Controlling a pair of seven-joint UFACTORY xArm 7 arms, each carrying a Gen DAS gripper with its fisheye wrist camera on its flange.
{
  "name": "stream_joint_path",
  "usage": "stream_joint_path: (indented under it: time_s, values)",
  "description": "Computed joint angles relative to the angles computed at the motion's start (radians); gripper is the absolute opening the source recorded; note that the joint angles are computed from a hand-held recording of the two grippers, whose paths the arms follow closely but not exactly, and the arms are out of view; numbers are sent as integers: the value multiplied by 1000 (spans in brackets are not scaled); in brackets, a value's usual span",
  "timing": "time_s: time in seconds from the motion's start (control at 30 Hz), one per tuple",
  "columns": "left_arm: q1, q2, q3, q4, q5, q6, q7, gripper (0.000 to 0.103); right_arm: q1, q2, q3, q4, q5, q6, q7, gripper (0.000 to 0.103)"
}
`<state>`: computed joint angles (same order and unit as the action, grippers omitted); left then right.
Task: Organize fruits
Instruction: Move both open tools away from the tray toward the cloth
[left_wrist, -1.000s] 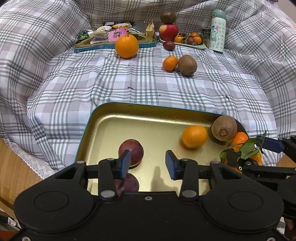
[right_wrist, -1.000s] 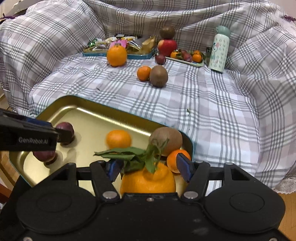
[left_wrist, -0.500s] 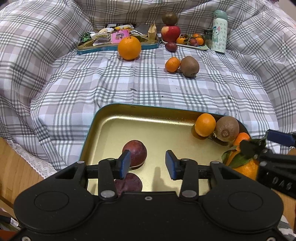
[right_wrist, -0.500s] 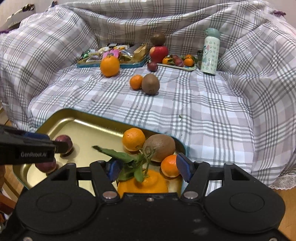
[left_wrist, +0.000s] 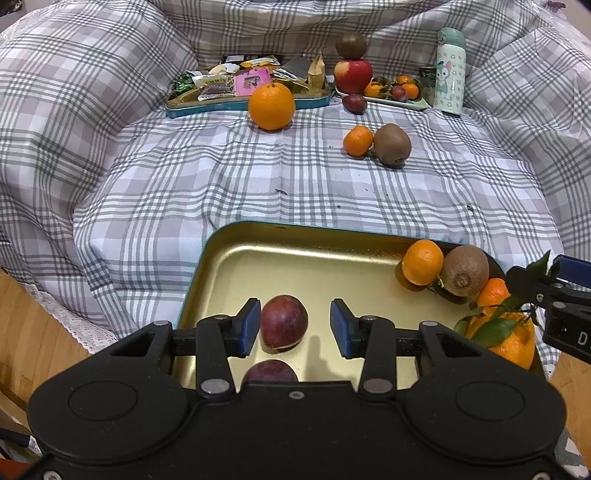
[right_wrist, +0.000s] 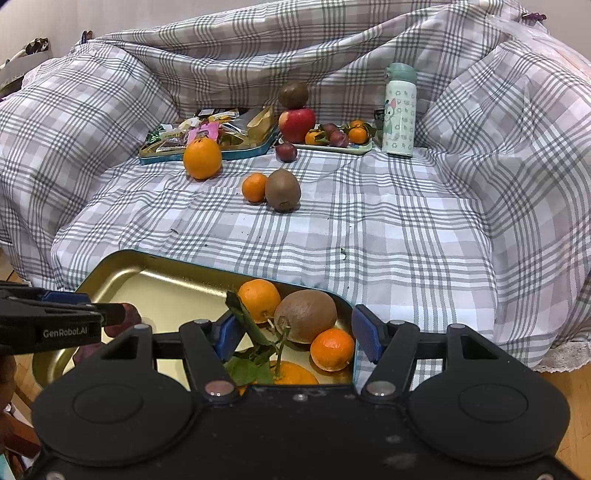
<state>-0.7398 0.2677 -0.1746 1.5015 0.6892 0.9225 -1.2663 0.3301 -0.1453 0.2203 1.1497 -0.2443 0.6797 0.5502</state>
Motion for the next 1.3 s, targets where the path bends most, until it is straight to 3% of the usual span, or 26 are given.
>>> stream_joint_path:
  time_s: [0.33, 1.3]
  values:
    - [5, 28, 14, 59, -9, 50, 34, 49, 4, 21, -2, 26, -11, 7, 5, 66]
    - [22, 146, 68, 224, -96, 68, 160, 49, 15, 161, -44, 156, 22, 42, -38, 66]
